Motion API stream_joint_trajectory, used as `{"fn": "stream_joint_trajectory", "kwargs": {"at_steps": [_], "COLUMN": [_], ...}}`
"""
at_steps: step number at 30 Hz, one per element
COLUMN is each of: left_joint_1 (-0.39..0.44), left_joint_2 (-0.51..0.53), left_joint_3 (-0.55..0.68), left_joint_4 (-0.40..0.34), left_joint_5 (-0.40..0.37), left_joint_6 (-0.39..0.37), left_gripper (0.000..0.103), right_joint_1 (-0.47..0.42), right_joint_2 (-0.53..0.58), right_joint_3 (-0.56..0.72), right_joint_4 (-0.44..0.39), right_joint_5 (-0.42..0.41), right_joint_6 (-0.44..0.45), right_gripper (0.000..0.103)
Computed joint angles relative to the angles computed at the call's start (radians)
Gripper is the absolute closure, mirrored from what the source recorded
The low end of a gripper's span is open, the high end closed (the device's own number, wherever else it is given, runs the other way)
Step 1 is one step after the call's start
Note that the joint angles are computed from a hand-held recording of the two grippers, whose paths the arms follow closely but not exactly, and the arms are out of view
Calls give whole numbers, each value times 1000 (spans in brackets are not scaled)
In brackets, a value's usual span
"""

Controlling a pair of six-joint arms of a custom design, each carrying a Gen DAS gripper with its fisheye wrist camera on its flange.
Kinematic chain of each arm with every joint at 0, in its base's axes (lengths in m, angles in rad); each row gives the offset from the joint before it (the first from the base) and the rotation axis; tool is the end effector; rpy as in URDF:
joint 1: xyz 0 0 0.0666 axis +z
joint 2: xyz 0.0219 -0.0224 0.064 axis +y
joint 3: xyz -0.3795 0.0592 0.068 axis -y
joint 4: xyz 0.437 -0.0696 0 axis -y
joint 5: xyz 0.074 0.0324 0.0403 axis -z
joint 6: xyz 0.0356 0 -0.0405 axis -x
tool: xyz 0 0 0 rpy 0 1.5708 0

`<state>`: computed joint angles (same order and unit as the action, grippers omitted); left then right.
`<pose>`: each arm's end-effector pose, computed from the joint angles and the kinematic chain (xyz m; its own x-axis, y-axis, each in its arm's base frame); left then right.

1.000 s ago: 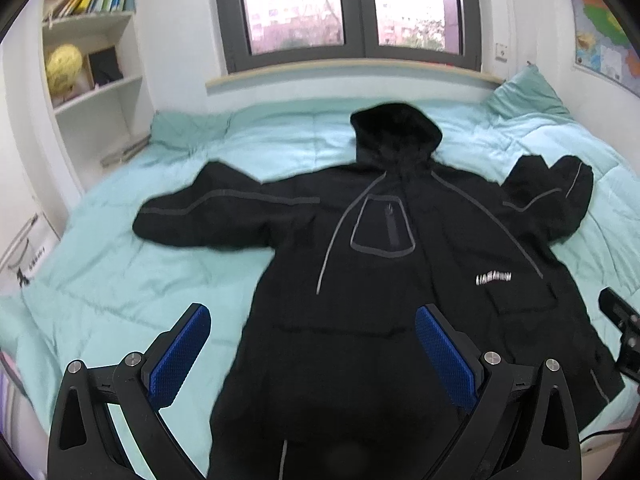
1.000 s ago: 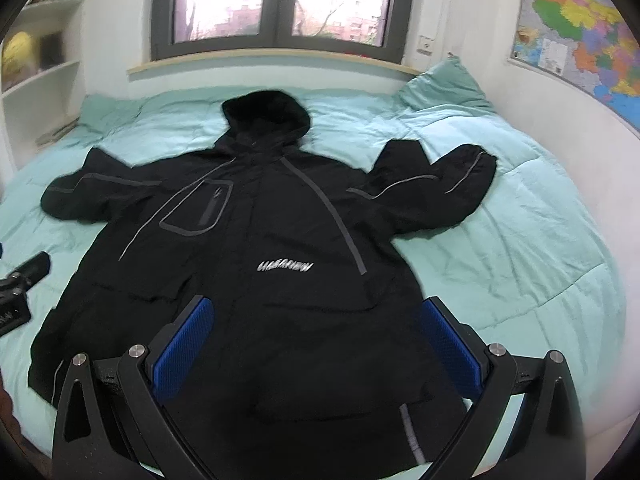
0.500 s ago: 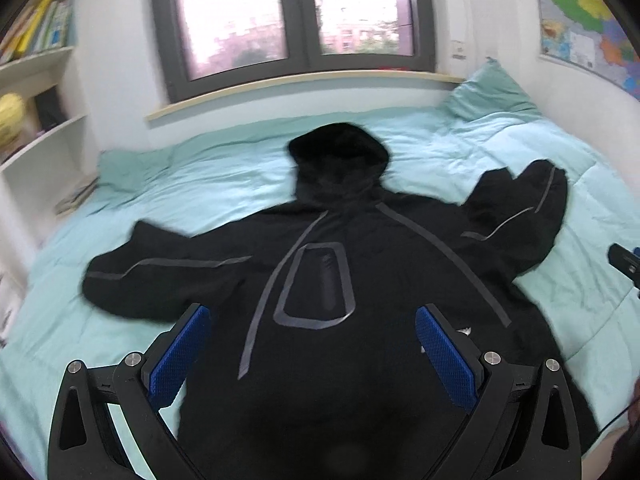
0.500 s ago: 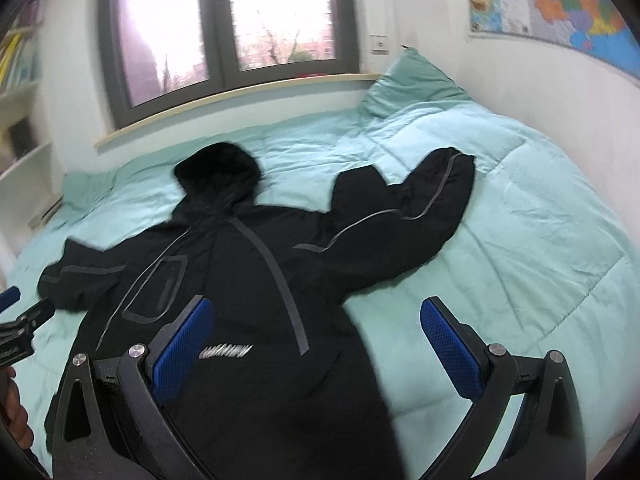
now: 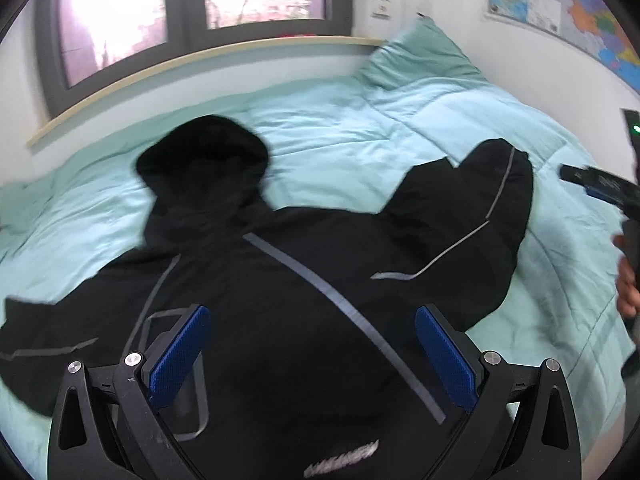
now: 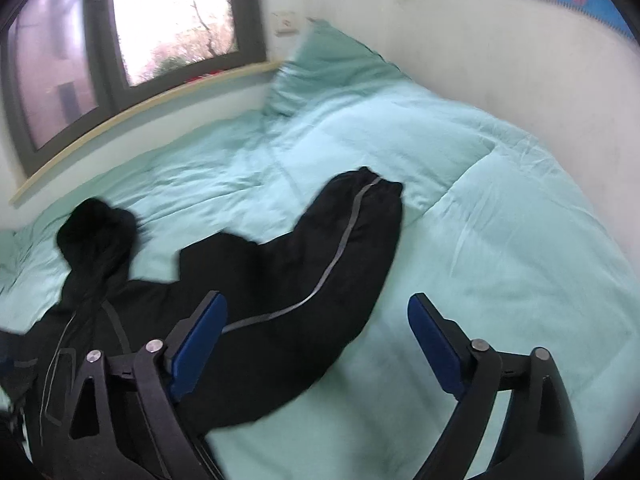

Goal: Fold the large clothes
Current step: 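Grasp the black jacket's sleeve cuff with the right gripper and lift it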

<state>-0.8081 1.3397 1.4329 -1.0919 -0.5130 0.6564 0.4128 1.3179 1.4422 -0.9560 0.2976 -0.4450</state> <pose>0.3529 -0.3446 0.4679 -0.7325 -0.0030 -0.6807 -0.0009 1.0000 -0.0035 0.4615 0.1903 0.4892 -0.6983 0.1435 -0.7013 0.1085 0.9896 0.0944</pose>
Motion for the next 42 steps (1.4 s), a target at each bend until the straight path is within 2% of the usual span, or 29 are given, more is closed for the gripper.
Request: {"fn": "stream_joint_trajectory", "kwargs": {"at_steps": [3,8,12,14,15,16,17,18,19,20,22,23,27,29,31,34,38,42], "left_joint_1": [23,42,52,58,58,58,60,60,62,63,60,57,49,47,46,51,54,57], "left_joint_2": [105,246,335,373,387,404,424,441,457,470,484,492,537,580,644,734,673,546], "left_joint_3": [82,186,259,284,294,305,322,339,354,367,384,396,465,506,563,635,577,461], "left_joint_4": [26,90,86,85,87,87,76,62,50,45,46,49,65,63,15,-71,-34,9], "left_joint_5": [55,147,188,207,212,219,235,250,267,289,301,307,374,409,421,436,447,397], "left_joint_6": [-18,-29,-16,-14,-14,-18,-26,-33,-39,-46,-51,-56,-95,-96,-83,-48,-48,-64], "left_gripper": [1,1,1,1,5,9,18,32,37,41,42,42,42,41,40,39,39,39], "right_joint_1": [-95,-185,-221,-235,-239,-239,-235,-229,-224,-218,-213,-211,-236,-277,-311,-318,-332,-321], "right_joint_2": [94,231,315,339,353,367,382,391,397,387,323,299,115,45,22,72,124,81], "right_joint_3": [65,153,201,208,213,224,238,248,257,250,203,189,77,33,3,-16,-17,-8], "right_joint_4": [9,4,18,36,47,46,40,37,31,36,62,68,94,75,50,-10,-29,-29], "right_joint_5": [-104,-144,-155,-198,-219,-224,-221,-230,-251,-266,-285,-273,-145,-142,-205,-194,-197,-259], "right_joint_6": [51,114,122,110,113,119,134,154,181,195,206,212,239,215,198,197,163,155], "right_gripper": [13,19,22,22,22,30,40,70,85,87,90,90,90,90,90,90,90,90]}}
